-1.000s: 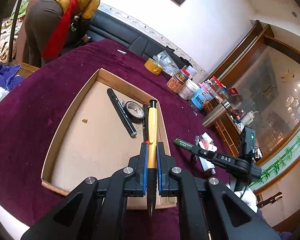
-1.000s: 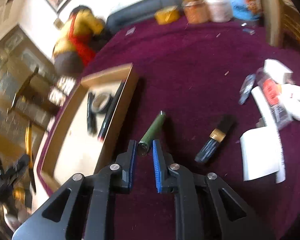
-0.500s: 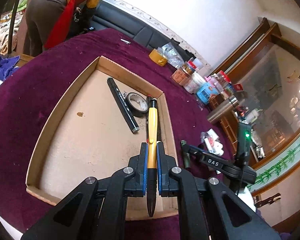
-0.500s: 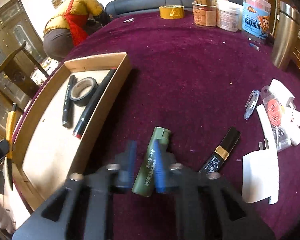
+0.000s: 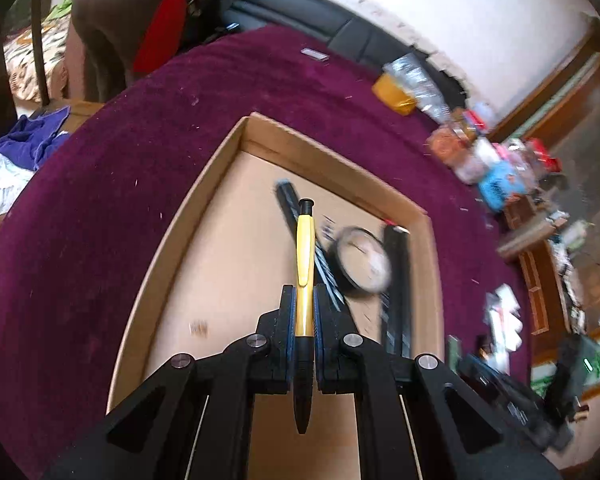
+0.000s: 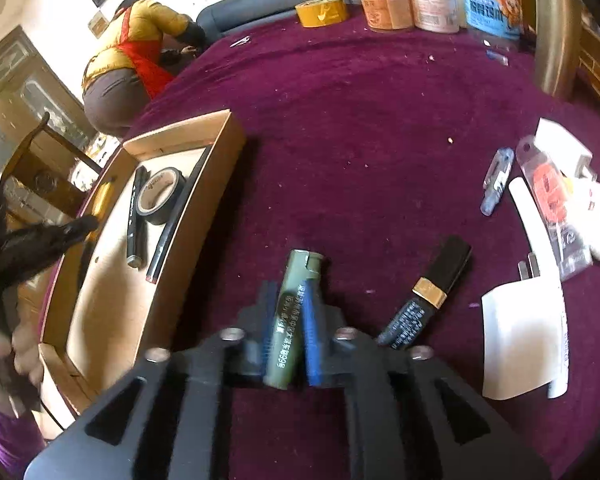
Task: Organize rigid objects
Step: 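Open the left tool to release the pencil while the right tool grasps the green tube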
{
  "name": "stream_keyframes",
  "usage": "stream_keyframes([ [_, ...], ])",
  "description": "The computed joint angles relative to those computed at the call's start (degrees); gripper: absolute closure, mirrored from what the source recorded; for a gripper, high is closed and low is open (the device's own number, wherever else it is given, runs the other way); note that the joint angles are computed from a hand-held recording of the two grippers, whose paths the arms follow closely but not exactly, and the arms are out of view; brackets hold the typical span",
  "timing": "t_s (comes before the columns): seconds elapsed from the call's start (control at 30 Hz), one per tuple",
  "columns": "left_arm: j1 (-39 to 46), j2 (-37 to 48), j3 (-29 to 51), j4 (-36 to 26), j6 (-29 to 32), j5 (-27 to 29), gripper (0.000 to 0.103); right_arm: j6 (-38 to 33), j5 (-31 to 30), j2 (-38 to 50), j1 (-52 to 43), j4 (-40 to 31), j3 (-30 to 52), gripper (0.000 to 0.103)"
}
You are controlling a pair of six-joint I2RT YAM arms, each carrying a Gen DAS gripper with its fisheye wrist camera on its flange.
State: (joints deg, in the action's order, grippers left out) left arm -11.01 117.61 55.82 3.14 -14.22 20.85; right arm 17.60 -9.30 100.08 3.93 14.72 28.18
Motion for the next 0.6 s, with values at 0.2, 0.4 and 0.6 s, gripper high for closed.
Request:
stream_keyframes([
  [0.2, -1.3, 7.4, 8.3, -2.4, -1.0, -4.8, 0.097, -0.1, 8.0, 3.1, 4.9, -1.0, 2.2, 0.067],
  [0.4, 0.7, 3.5, 1.9, 3.2, -2.2, 1.1, 0.087, -1.9, 10.2, 3.1, 7.4, -0.9, 2.3, 0.085],
  [0.6, 5.0, -11.9, -16.1, 13.0, -0.3, 7.4, 0.081, -1.1, 0.6, -9.8, 1.9, 0.2, -3.5, 0.085],
])
